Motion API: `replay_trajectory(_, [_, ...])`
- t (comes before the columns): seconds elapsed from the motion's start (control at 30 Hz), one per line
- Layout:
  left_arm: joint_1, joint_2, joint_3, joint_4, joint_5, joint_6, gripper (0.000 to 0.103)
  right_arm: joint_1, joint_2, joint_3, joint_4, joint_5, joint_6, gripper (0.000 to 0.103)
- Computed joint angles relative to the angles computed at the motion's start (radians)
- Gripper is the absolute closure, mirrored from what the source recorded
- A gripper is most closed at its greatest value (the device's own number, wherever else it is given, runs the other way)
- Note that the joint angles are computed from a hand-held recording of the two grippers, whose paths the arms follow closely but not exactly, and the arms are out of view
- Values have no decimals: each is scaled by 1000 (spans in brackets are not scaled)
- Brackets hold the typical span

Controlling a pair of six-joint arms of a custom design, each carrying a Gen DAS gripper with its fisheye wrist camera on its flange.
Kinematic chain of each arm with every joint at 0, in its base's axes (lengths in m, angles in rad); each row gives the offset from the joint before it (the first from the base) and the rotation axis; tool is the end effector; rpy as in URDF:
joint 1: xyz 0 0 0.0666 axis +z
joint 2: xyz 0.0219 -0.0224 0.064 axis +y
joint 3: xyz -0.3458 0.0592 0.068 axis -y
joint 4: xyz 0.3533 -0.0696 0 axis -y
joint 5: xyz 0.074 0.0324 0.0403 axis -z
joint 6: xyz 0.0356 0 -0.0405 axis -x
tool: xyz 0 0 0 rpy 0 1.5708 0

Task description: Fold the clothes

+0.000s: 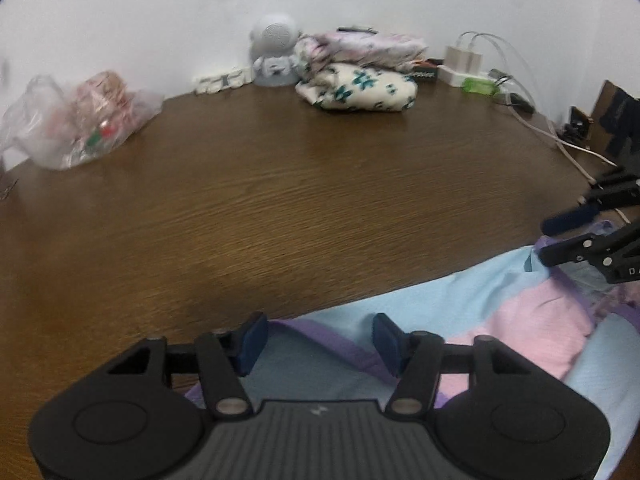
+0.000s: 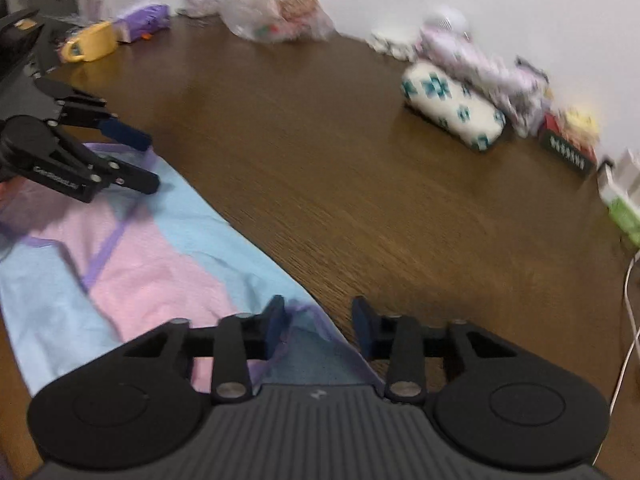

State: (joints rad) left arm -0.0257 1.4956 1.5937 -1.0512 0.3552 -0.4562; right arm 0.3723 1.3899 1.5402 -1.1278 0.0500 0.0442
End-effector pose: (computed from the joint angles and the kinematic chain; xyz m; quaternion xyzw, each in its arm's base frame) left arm 0.4769 -0.0250 0.4275 0.2759 0.8978 -0.1005 0.3282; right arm 0.4078 0.1569 0.4449 -0.1905 0.9369 0.0241 0.2922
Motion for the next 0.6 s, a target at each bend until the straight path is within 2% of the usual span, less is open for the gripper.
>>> replay_trajectory(0.07, [13,7,10,-15,43,-5,88,1,-6,-18,11,-3,-10,86])
replay_trajectory(0.17, [22,3,6,-24,67,-4,95,17,-22,-46,42,13,-9,95])
replay_trajectory(0.33, [30,-94,-88,55,53,46,97,91,-82,-104,93,140,-25,99])
replay_trajectory(0.5, [30,-319,-286,176,37,102,97,213,-262,-239,193,296,-25,99])
replay_trajectory(0.6, [40,-432,-405,166,16,126,97,291,-370,-341,226,337,-35,99])
